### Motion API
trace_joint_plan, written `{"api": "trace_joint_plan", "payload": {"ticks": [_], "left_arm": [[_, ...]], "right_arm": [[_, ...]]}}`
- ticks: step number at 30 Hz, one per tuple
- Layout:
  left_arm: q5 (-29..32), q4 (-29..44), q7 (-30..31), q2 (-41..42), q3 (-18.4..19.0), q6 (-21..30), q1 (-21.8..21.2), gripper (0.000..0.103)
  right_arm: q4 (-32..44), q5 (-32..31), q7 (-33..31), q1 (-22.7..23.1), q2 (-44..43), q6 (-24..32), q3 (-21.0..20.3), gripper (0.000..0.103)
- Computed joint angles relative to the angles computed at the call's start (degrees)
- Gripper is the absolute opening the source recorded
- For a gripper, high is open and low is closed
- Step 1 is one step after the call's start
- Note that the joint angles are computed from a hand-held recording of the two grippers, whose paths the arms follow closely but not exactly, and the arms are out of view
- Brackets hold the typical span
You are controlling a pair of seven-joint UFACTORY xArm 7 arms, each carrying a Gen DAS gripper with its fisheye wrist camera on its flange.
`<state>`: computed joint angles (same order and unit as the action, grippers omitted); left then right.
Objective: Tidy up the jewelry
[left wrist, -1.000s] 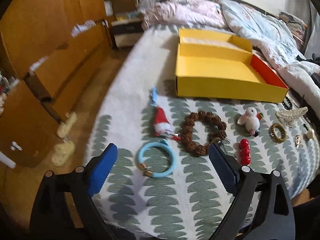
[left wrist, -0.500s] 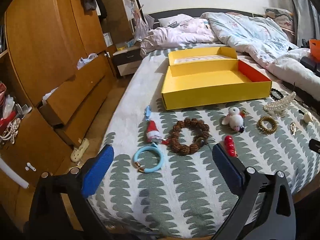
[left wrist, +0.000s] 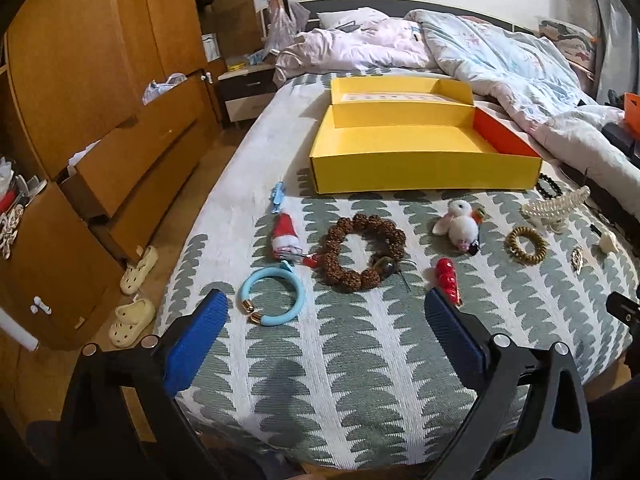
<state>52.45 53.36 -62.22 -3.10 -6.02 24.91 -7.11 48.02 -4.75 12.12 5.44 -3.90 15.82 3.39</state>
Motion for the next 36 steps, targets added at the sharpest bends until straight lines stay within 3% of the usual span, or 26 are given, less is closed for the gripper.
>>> {"api": "trace_joint_plan", "payload": {"ticks": [8,24,36], "left_arm": [[-0.2,0.3,0.3,0.4,0.2,0.5,-0.1,0.097],[-2.5,-0.1,2.4,0.1,0.1,-0.4,-0.1,0.097],[-2.7,-0.2,2.7,0.1,0.0,-0.2,0.0,0.097]], "right_arm": [[-0.1,-0.2,0.7,-0.3,-0.2,-0.1,-0.2,0.091],[-0.7,-7.8,9.8,-2.2,-1.0,0.4,0.5,0.091],[-0.8,-9.0,13.1,-3.3,-1.5,0.8,0.0,0.091]]}}
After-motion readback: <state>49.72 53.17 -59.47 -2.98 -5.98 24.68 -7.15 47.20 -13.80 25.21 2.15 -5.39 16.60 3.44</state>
